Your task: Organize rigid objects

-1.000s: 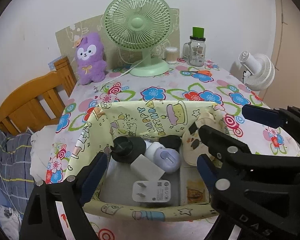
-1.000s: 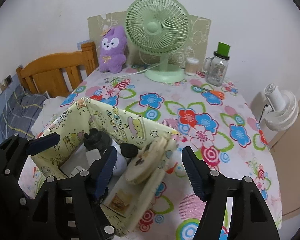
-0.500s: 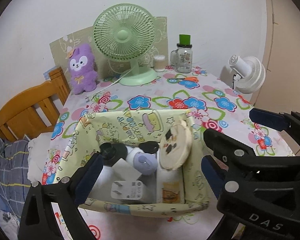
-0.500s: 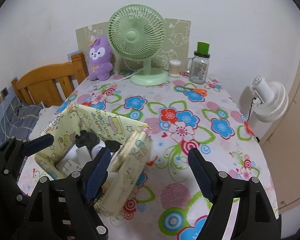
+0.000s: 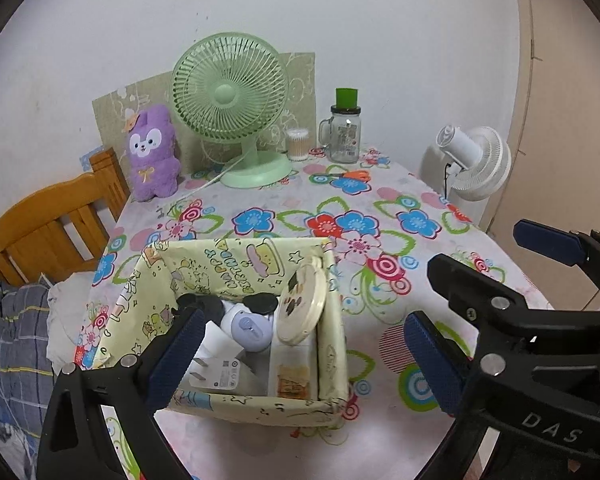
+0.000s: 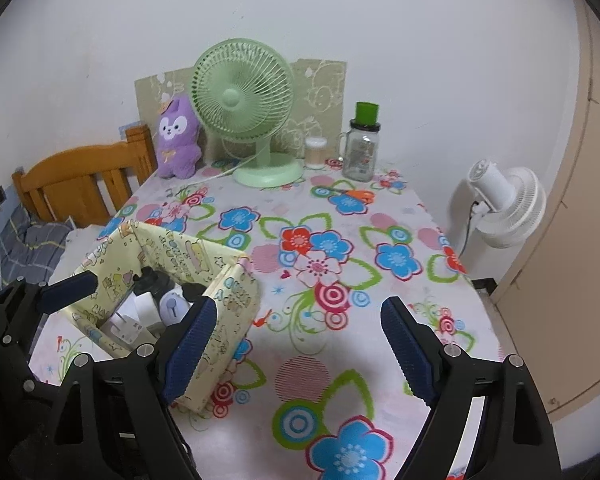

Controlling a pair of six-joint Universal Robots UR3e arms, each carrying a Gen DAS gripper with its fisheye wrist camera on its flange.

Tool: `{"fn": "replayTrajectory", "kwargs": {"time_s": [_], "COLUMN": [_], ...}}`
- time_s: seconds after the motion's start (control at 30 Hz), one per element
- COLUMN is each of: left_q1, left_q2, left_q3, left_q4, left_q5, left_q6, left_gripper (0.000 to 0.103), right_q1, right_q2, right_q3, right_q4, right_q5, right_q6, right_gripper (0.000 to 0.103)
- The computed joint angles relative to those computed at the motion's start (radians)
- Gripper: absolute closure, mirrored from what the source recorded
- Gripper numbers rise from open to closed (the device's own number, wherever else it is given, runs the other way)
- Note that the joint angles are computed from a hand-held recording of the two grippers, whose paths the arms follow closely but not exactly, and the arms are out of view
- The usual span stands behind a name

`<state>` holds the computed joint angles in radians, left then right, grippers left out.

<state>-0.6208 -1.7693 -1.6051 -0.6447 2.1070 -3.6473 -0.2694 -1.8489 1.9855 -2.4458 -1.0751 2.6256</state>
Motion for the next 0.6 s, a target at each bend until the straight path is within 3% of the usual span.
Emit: {"fn": "replayTrajectory", "kwargs": {"time_s": [0.6], "left_q1": [-0.13], "left_q2": [-0.035], "left_q3": [0.115], "left_q4": [-0.021], "left_q5": [0.118], "left_q6": [-0.043], "left_gripper": [0.0], "right_q1": [-0.354], "right_q2": [-0.279], "right_q3": [0.042], "right_q4": [0.286], "right_q5": [0.227], "right_q6": [-0.195], "right_gripper": [0.012]}}
